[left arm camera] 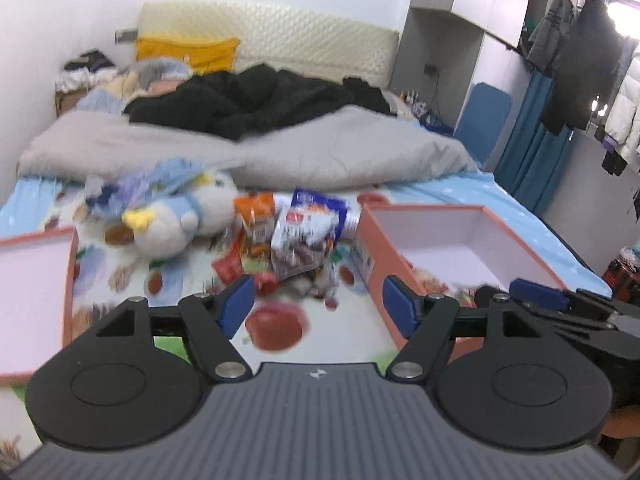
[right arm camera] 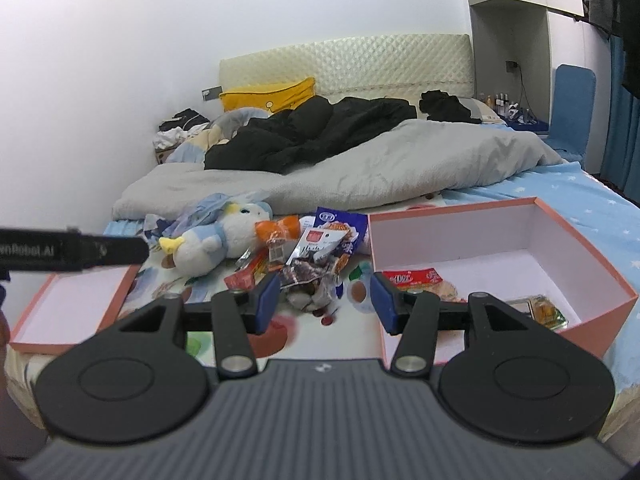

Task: Organize snacks
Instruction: 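Withdraw both tools from the box back toward the snack pile, then grasp the red packet with the left tool while the right tool grasps the white shrimp-snack bag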

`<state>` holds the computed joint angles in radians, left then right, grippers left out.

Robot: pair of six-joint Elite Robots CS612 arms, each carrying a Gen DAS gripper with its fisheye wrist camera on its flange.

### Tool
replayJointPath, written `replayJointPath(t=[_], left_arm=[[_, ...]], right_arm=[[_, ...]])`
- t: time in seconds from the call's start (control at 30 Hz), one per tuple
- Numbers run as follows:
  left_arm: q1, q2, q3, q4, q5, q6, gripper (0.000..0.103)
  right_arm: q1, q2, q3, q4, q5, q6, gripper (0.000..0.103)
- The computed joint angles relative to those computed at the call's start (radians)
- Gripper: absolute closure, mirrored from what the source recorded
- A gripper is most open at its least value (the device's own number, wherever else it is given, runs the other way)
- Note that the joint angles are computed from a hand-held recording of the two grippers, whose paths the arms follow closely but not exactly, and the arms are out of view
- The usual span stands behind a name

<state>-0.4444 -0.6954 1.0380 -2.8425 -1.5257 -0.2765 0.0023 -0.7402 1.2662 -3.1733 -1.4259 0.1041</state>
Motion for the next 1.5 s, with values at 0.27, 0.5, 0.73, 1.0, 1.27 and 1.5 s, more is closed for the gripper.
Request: replayJointPath(t=[0.27,0.5,0.73,1.0,1.27,1.5], left_arm=[[0.01,-0.009,0.046,0.003,0.001,-0.025,0.028],[0.026,0.018,0.021,0.04,-0.012,-0.048,0.028],[0.037,0.06,-0.039,0.1,-0.017,-0.061,0.028],[0.057,0.138,-0.142,0.152,-0.044,-0.064,0.028],[0.079,0.267,-0.32,0.238,-0.065,-0.081,0.028],[0.092,0.423,-0.549,0.293,-0.096,-0.086,0.028]], right_arm=[[0.015,0.014,-0.006,0.031,0.014,0.001,0.05],[0.026,0.032,-0.038,0.09,-0.007,-0.011,0.05],[0.027,0.064,-0.094,0.164,-0.006,-0.002,0.05],[0.033,0.121,-0.19,0.237,-0.013,-0.008,0.05],[0.038,0.225,-0.365,0.351,0.017,-0.034,0.05],[0.04,0.357,-0.597,0.479,0.023,-0.05,0.05]])
